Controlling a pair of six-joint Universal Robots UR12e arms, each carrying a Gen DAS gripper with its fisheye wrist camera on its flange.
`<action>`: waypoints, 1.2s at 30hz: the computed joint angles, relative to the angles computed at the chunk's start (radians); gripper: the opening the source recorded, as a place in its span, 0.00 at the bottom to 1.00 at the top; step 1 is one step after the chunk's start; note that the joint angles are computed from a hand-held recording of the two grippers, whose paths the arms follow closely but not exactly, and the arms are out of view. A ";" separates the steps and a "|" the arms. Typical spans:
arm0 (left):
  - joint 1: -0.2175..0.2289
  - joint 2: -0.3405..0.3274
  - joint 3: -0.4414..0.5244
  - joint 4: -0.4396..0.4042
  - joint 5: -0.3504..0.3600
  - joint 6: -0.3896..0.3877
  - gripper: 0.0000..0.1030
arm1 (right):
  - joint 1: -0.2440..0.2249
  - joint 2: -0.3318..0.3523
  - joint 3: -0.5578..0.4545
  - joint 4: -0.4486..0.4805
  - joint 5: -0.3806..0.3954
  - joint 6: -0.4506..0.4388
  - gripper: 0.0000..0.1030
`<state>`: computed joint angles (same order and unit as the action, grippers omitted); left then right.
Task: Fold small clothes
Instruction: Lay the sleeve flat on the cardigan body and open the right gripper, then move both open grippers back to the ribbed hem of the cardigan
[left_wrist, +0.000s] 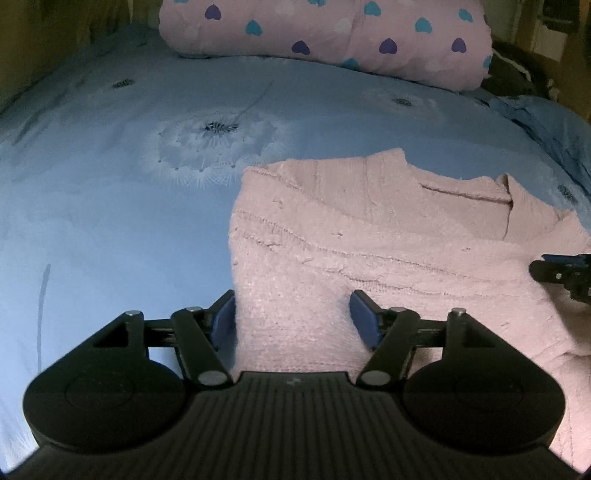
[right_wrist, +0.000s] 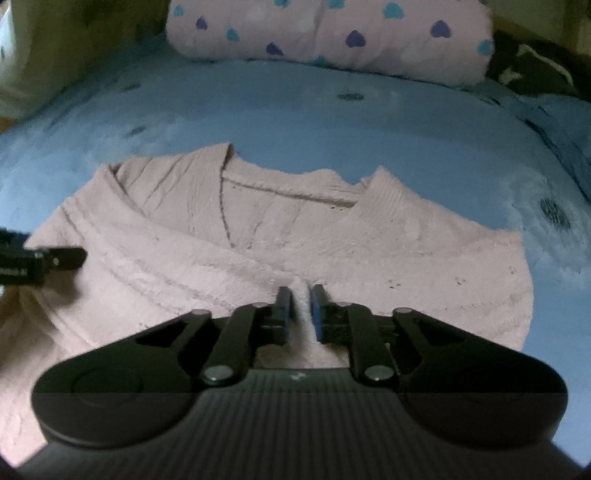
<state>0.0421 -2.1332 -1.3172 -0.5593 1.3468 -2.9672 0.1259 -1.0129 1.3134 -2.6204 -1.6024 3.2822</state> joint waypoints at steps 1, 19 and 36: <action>0.001 0.000 0.001 -0.001 -0.001 -0.004 0.70 | -0.003 -0.004 0.008 -0.009 0.002 0.015 0.30; 0.008 0.047 -0.076 0.097 -0.018 0.013 0.70 | 0.012 -0.201 0.265 -0.224 -0.048 0.126 0.40; 0.036 0.264 -0.291 0.164 -0.079 0.100 0.70 | 0.091 -0.313 0.407 -0.325 -0.111 0.136 0.40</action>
